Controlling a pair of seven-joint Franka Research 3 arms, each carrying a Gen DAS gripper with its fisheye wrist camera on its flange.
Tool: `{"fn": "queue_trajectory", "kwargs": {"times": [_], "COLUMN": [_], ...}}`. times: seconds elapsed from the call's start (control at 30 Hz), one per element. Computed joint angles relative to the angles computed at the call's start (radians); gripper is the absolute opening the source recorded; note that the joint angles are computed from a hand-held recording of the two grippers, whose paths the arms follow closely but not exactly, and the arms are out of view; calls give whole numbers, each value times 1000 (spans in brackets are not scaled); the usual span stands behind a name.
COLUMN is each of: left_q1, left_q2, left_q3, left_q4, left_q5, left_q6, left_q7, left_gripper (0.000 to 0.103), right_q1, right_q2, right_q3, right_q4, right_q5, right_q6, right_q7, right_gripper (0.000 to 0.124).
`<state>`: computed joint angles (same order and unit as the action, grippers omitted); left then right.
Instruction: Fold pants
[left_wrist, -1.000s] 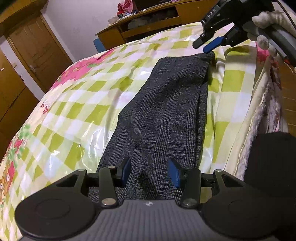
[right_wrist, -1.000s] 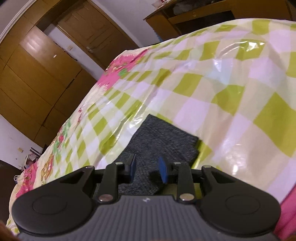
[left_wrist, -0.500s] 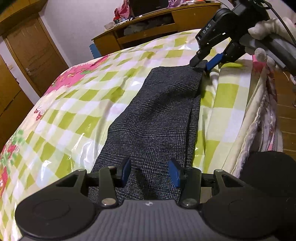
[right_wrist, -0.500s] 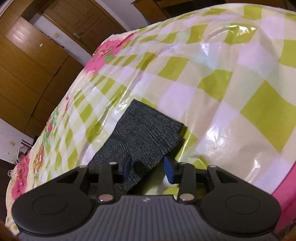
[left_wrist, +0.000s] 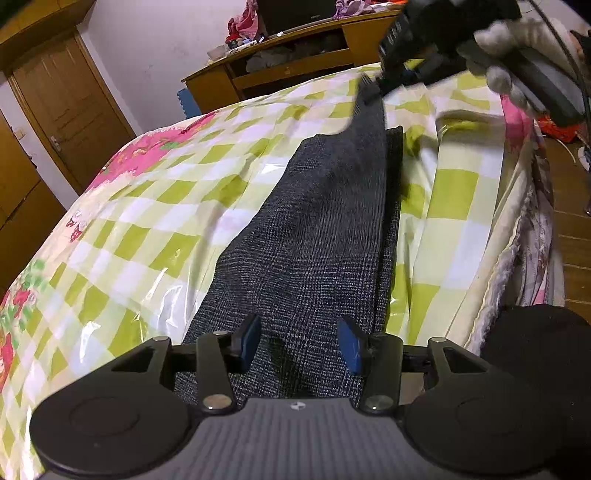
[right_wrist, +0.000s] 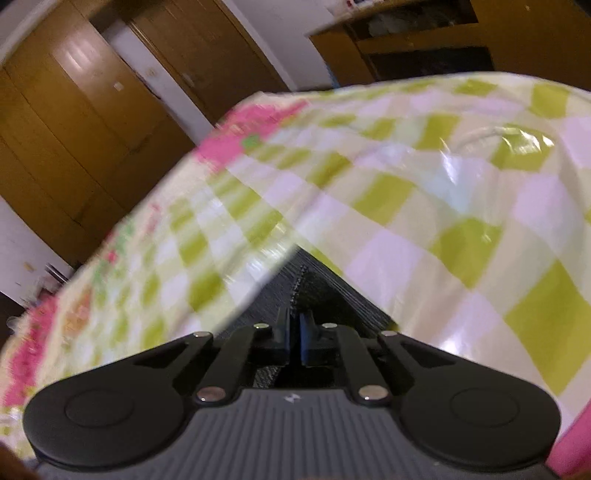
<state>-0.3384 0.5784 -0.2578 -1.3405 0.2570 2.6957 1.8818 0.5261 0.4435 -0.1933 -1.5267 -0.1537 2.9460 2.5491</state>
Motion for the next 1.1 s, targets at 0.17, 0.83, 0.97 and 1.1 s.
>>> {"fn": "queue_trajectory", "kwargs": {"times": [0.17,0.83,0.97,1.1], "left_q1": [-11,-4,-3,-4], "left_q2": [-1,-11,-22,-29], "left_q3": [14,8,10,15], "left_q4": [-10,-25,-36,-53], "left_q5": [23,24,27,35], "left_q6": [5,11,17,51], "left_q7": [-7,-9,-14,-26], "left_gripper": [60,62,63,64], "right_q1": [11,-48,-142,-77], "right_q2": [11,15,46,29], "right_q3": [-19,80,187,111], "right_q4": [-8,54,69,25], "right_q5": [20,-26,153,192], "right_q6": [7,-149,27,227], "right_q7": [26,-75,-172,-172], "right_gripper": [5,7,6,6]}}
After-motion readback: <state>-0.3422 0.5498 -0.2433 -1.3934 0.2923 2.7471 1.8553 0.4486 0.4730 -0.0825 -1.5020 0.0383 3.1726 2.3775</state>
